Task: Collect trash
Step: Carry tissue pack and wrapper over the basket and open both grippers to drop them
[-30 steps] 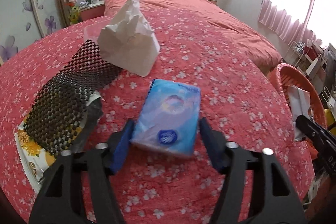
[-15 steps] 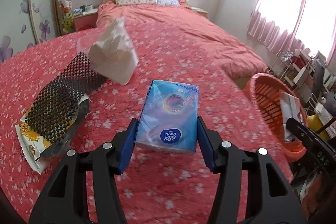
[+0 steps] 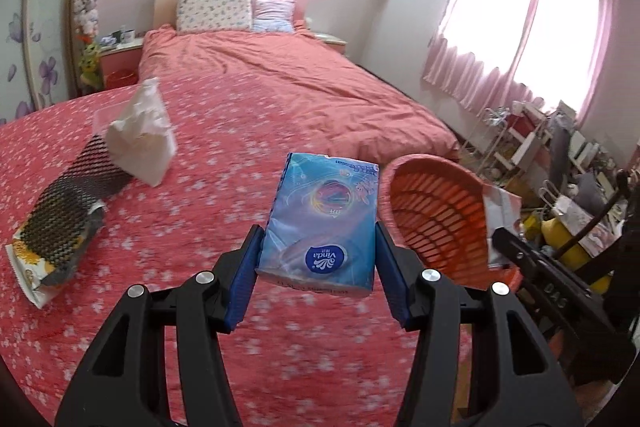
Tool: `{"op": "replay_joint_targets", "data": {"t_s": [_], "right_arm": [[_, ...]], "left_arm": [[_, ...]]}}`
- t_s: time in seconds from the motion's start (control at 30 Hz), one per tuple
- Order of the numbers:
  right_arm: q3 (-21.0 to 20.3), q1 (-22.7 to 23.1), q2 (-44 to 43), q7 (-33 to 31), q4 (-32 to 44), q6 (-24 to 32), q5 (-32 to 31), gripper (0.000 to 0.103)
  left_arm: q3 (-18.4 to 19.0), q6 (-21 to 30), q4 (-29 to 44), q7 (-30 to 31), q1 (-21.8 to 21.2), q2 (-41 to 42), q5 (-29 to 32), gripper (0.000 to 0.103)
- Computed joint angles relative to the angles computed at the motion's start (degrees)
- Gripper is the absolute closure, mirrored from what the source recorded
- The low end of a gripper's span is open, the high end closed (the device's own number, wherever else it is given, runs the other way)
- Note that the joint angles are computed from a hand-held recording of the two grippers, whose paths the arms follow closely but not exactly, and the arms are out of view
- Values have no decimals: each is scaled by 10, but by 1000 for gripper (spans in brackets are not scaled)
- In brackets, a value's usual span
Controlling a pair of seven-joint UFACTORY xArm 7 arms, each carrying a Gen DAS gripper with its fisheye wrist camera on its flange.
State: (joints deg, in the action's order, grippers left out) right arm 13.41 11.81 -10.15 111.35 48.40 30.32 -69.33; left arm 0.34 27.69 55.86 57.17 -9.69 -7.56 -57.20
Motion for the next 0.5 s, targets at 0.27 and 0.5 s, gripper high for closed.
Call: {"op": "replay_joint_targets", "data": {"t_s": [0.27,0.5], "right_arm": [[2,-17,-39,19,-38,6,-9,91],[4,-42,-62,33,-64,-10,-20,91]], "left_arm": [[-10,5,-8,29,-25,-12,-51,48],[-22,-2,-9,40,-44,-8,-75,48]]}}
